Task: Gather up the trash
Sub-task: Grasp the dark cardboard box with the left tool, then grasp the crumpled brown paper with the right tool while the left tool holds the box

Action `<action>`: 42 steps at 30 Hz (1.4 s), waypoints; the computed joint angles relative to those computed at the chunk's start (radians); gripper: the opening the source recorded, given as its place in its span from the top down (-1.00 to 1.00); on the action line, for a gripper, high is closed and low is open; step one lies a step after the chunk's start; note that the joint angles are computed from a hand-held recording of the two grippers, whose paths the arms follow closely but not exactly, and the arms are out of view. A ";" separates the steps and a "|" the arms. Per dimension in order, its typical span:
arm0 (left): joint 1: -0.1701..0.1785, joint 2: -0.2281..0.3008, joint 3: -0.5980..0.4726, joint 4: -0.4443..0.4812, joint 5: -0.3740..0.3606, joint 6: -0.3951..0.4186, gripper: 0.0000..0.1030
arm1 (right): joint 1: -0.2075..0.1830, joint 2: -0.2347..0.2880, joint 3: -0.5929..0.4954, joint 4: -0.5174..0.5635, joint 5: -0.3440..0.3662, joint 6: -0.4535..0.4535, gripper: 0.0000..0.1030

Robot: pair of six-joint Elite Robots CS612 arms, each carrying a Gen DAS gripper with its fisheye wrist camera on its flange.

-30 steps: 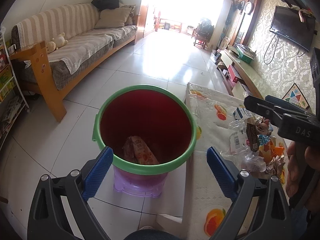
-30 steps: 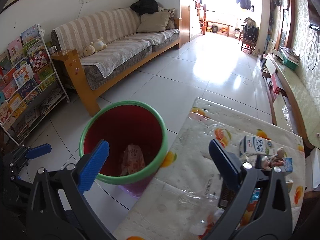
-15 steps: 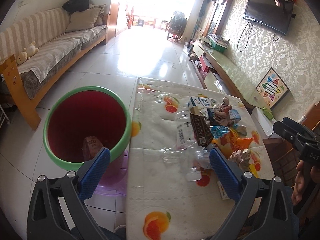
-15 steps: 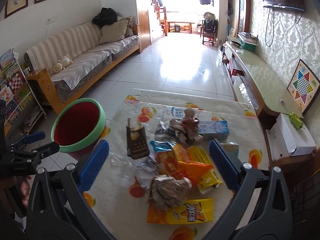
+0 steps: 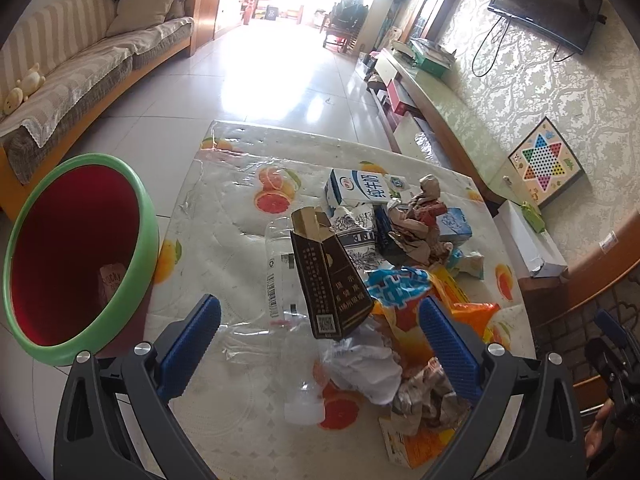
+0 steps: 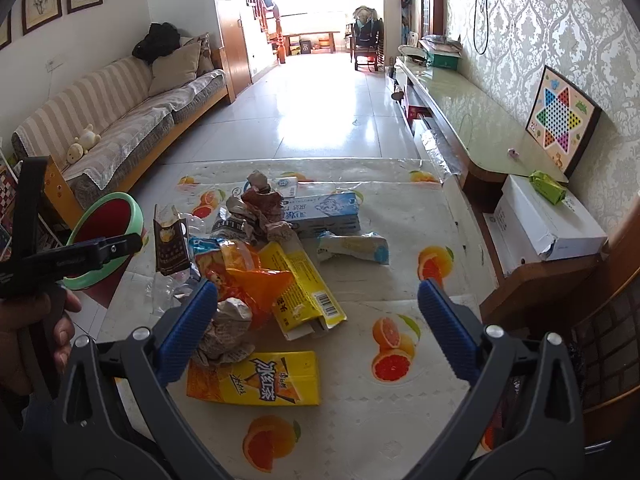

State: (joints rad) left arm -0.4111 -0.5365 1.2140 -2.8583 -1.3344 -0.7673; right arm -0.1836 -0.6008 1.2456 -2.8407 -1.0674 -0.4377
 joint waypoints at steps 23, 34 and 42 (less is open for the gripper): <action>0.029 0.083 -0.154 0.141 -0.114 0.017 0.58 | -0.014 0.047 -0.048 0.065 -0.004 0.016 -0.91; 0.010 0.021 -0.061 0.042 -0.040 0.059 0.62 | -0.004 0.031 -0.039 0.106 0.072 -0.015 -0.91; 0.000 -0.044 0.060 -0.047 0.001 0.071 0.62 | 0.038 0.002 0.031 0.153 0.091 -0.120 -0.91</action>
